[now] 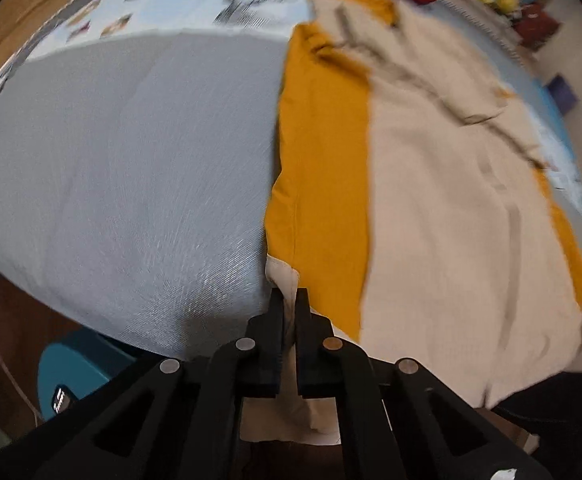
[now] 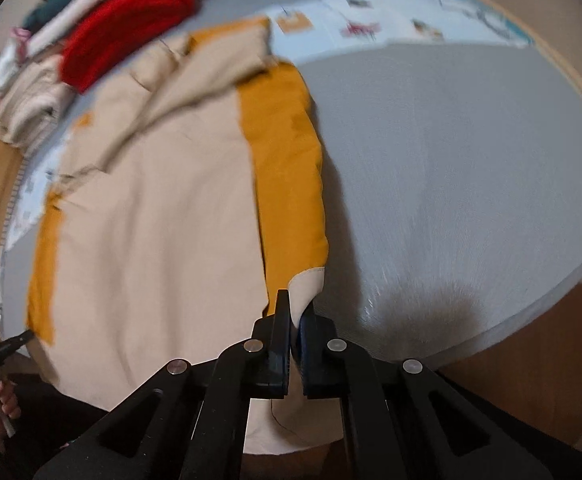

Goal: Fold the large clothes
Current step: 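Lift the hem with both tools and fold it toward the hood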

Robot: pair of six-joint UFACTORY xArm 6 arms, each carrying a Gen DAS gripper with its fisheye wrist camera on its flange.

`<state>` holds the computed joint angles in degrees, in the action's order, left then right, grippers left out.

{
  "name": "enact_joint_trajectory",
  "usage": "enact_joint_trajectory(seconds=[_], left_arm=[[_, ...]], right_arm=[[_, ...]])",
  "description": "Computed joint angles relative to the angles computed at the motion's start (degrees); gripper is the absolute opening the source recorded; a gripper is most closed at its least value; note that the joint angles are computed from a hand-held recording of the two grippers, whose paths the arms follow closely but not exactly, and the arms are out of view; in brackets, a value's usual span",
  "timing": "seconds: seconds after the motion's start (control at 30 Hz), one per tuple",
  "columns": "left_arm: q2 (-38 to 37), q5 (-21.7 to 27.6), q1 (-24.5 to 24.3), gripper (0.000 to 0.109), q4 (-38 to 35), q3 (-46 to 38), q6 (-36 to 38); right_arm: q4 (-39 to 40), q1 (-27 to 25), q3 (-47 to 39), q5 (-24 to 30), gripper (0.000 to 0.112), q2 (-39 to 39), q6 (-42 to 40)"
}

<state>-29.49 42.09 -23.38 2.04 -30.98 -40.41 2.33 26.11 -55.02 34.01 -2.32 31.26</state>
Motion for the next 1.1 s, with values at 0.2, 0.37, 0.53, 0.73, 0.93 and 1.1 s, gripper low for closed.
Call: enact_joint_trajectory(seconds=[0.2,0.37,0.53,0.73,0.93,1.1], left_arm=[[-9.3,3.8,0.2,0.002,-5.3,-2.1,6.9],[-16.8,9.3,1.5,0.001,-11.0,-3.6,12.9],[-25.3,17.7,2.8,0.001,-15.8,-4.3,16.1],[-26.6,21.0,6.9,0.001,-20.2,-3.6,18.0],[-12.4,10.3,9.5,0.002,-24.4,-6.7,25.5],[5.2,-0.6,13.4,0.002,-31.6,-12.7,31.6]], right_arm=[[4.8,0.0,2.2,-2.5,0.003,-8.2,-2.9],[7.3,0.1,2.5,-0.7,0.003,-14.5,-5.9],[9.7,0.4,7.1,4.3,0.003,-26.2,-6.1],[13.0,-0.8,11.9,7.8,0.003,-34.6,-5.1],[14.0,-3.4,5.6,4.2,0.003,-22.5,-9.1],[15.1,-5.9,-8.6,0.0,0.003,-3.8,-14.2]])
